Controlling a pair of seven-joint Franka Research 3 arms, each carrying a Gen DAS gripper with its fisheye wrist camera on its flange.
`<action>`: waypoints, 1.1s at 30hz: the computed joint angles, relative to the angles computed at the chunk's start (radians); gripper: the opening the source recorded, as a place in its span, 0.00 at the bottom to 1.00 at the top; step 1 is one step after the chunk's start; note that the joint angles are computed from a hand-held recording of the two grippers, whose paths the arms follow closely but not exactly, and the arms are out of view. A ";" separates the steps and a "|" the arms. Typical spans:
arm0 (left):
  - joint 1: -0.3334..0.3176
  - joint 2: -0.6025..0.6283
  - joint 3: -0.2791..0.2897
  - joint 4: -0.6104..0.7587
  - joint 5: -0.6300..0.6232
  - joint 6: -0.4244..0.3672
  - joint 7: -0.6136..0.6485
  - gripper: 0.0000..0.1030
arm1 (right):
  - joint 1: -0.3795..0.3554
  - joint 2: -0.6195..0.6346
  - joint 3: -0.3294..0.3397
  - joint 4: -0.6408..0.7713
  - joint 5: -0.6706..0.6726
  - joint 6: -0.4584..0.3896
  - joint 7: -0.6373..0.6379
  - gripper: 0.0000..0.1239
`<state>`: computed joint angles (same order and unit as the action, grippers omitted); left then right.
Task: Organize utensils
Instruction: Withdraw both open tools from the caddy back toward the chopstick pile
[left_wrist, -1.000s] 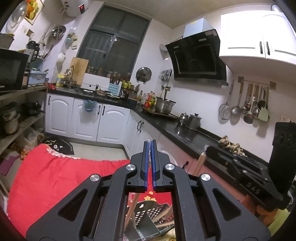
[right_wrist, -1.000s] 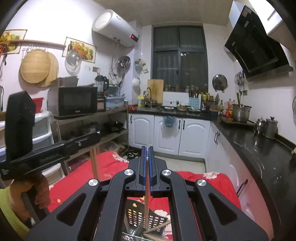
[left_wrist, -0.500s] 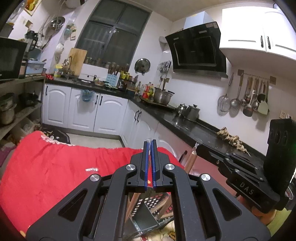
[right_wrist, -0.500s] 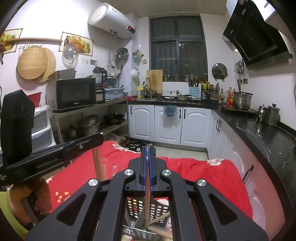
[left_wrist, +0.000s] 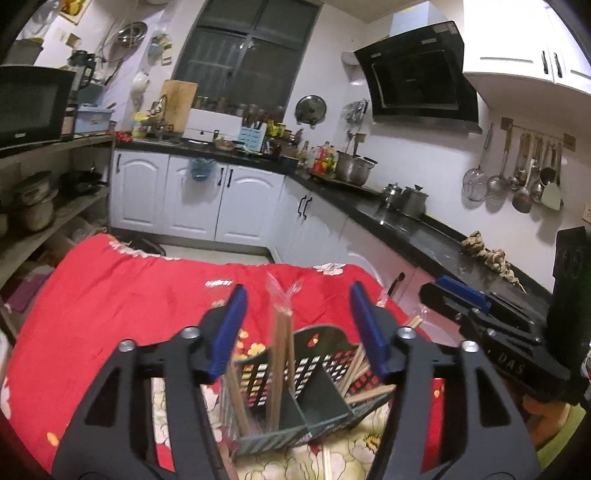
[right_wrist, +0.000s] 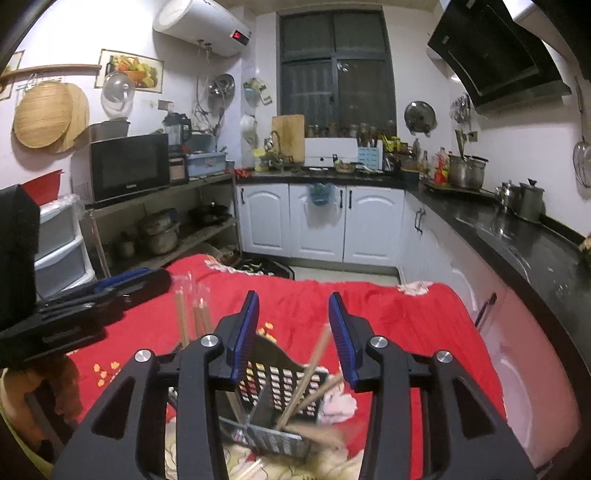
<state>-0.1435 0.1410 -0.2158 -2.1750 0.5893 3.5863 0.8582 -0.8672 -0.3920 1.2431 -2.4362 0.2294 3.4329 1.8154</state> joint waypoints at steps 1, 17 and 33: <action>-0.001 -0.004 0.003 -0.011 -0.007 0.007 0.004 0.64 | 0.009 -0.002 -0.010 -0.008 0.002 0.000 0.002 0.31; -0.051 -0.103 0.016 -0.186 -0.225 0.059 0.206 0.90 | 0.238 -0.035 -0.200 -0.140 0.091 0.017 -0.069 0.37; -0.055 -0.135 0.009 -0.269 -0.211 0.063 0.190 0.90 | 0.439 -0.068 -0.293 -0.240 0.238 0.014 -0.194 0.37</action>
